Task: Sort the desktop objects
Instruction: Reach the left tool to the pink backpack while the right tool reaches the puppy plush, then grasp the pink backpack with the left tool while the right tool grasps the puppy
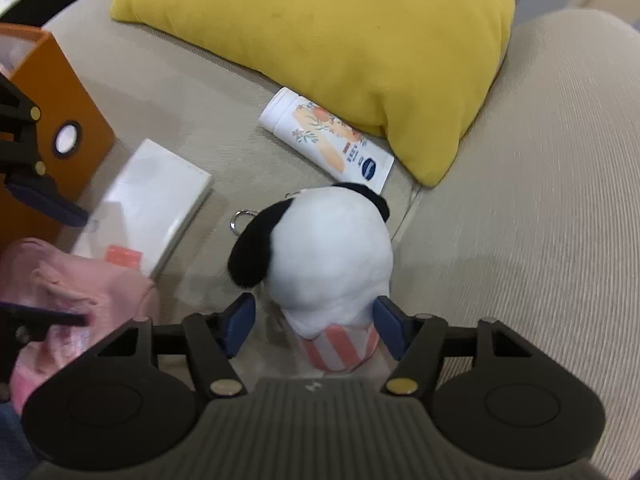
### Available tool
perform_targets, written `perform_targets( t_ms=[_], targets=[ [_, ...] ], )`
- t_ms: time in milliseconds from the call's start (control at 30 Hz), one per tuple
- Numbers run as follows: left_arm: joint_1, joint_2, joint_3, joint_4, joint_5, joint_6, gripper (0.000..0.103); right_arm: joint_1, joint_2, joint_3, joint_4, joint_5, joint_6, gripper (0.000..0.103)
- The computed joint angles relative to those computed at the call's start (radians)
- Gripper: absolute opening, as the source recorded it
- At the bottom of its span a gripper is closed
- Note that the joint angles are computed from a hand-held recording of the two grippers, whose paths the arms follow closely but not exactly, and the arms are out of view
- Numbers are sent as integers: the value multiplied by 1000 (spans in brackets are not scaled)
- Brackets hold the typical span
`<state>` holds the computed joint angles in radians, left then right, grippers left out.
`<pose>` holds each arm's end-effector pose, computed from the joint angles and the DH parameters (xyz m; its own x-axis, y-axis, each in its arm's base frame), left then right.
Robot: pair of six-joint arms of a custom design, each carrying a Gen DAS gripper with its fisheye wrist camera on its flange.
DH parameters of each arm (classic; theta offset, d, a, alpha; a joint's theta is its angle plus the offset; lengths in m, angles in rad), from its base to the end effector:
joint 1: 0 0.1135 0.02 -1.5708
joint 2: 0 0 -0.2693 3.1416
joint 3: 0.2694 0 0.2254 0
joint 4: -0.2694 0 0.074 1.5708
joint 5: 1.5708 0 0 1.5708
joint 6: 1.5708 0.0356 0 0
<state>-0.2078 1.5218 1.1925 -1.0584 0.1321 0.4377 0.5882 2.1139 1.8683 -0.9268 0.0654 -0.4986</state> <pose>0.2453 -0.0565 0.2615 -0.7748 0.5928 -0.2198 0.6143 0.7880 -0.0401 0.3565 0.2350 0.2485 -0.4188 -0.8529 -0.3119 -0.8344 0.4969 -0.2384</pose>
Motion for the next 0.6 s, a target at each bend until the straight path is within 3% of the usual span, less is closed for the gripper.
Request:
perform_targets(
  t_ms=[133,267,367,467,600],
  targets=[
    [2,25,8,-9,17,-10,60,9,35,4,43,44,-19,72],
    [16,28,6,-16,31,-5,59,2,77,35,65,83,7,61],
    [26,28,3,-22,57,-9,42,-11,93,72,42,60,33,58],
    [31,6,-6,-26,61,-25,38,-11,78,60,40,62,42,56],
    [52,3,13,-42,78,-65,23,-36,74,148,-90,-38,86,56]
  ],
)
